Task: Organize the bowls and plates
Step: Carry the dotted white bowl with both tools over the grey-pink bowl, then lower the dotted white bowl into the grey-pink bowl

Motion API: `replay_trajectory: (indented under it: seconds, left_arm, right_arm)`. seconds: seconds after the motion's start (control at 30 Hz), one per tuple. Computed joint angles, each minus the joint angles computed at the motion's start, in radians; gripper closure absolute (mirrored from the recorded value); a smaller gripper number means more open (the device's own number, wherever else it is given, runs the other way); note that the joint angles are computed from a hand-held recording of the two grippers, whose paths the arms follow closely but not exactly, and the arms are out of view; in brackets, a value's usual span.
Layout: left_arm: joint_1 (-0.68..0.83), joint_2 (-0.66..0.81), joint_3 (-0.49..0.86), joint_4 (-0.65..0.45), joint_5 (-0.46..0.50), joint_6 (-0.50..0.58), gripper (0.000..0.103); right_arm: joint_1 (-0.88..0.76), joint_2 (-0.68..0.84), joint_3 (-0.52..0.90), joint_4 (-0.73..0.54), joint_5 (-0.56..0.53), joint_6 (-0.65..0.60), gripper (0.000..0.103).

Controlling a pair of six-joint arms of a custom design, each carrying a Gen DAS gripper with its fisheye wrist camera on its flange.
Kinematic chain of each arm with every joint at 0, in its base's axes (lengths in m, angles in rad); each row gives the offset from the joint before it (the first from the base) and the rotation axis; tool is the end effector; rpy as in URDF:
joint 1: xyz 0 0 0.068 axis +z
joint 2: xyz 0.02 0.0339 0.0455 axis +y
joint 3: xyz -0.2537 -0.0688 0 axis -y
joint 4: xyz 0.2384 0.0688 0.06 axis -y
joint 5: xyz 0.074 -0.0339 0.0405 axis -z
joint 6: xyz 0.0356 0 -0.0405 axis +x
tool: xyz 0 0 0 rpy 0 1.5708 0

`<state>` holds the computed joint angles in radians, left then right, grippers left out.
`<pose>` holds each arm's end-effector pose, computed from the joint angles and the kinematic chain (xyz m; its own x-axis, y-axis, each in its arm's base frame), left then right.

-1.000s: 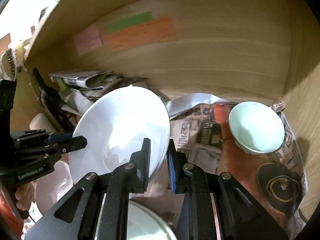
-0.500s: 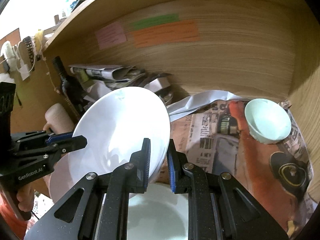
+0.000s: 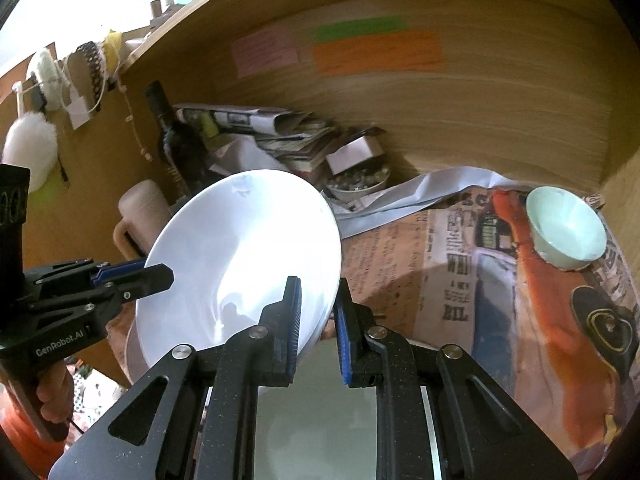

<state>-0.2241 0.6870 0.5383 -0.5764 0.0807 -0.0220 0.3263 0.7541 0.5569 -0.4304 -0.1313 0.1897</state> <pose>0.1461 -0.0362 0.2258 -0.6526 0.1263 -0.7471 0.2660 0.9614 -0.0699 0.1587 0.0586 0.2351 -0.6251 -0.0142 -0.7804 -0.3058 0.9244 0.2281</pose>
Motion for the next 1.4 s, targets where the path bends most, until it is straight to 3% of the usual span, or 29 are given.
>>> replay_trajectory:
  seconds: [0.53, 0.9, 1.4]
  left_arm:
    - [0.362, -0.134, -0.093, -0.111, 0.226, 0.181, 0.085]
    - [0.563, -0.162, -0.134, -0.159, 0.33, 0.308, 0.085]
    - [0.617, -0.134, -0.18, -0.121, 0.319, 0.356, 0.085]
  right_arm:
    - [0.248, 0.091, -0.042, 0.078, 0.136, 0.109, 0.088]
    - [0.31, 0.201, -0.035, 0.125, 0.134, 0.128, 0.088]
    - [0.348, 0.303, -0.021, 0.164, 0.148, 0.126, 0.088]
